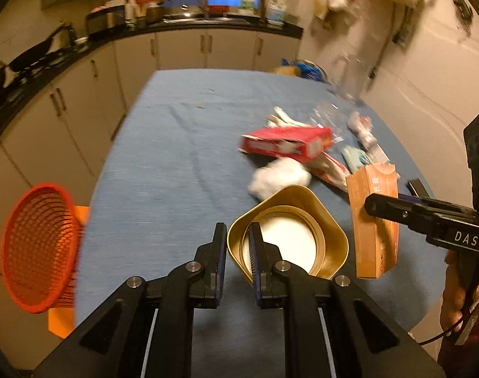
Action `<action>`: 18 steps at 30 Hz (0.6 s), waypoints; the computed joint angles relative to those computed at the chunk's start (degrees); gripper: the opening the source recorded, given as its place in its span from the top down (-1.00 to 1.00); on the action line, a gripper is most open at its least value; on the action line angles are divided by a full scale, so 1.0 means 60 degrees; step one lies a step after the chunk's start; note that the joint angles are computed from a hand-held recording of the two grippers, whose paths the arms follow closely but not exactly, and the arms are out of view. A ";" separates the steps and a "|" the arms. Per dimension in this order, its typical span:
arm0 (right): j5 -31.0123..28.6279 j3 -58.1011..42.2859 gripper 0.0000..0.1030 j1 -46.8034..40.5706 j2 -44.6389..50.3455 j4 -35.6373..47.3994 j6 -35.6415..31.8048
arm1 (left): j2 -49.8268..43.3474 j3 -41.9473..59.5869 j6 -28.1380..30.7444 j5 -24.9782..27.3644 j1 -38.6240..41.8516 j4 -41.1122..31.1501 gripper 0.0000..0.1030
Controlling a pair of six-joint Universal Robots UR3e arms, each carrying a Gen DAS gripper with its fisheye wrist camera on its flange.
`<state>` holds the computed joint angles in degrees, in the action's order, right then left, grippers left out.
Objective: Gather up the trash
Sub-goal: 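Carry both items to the red basket and release them inside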
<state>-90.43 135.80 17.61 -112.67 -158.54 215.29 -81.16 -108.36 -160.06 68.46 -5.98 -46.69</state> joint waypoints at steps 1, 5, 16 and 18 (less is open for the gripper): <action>-0.0024 -0.0257 0.09 0.0163 0.0436 -0.0213 0.0039 | 0.0330 -0.0153 0.0220 -0.0160 0.0428 -0.0193 0.74; -0.0114 -0.1747 0.09 0.0953 0.2166 -0.0651 0.0108 | 0.1137 -0.0248 0.0898 -0.0660 0.2046 -0.0924 0.74; 0.0367 -0.7984 0.08 0.2372 0.7077 0.0174 -0.0284 | 0.1312 0.0528 0.2842 -0.1759 0.6575 -0.2384 0.74; 0.0521 -0.9765 0.08 0.2560 0.8265 0.0778 -0.0352 | 0.0948 0.0688 0.2915 -0.1691 0.6965 -0.2211 0.74</action>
<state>-87.30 77.21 32.97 -63.08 -153.87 213.17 -75.48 -104.23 -142.57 58.31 35.81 -59.96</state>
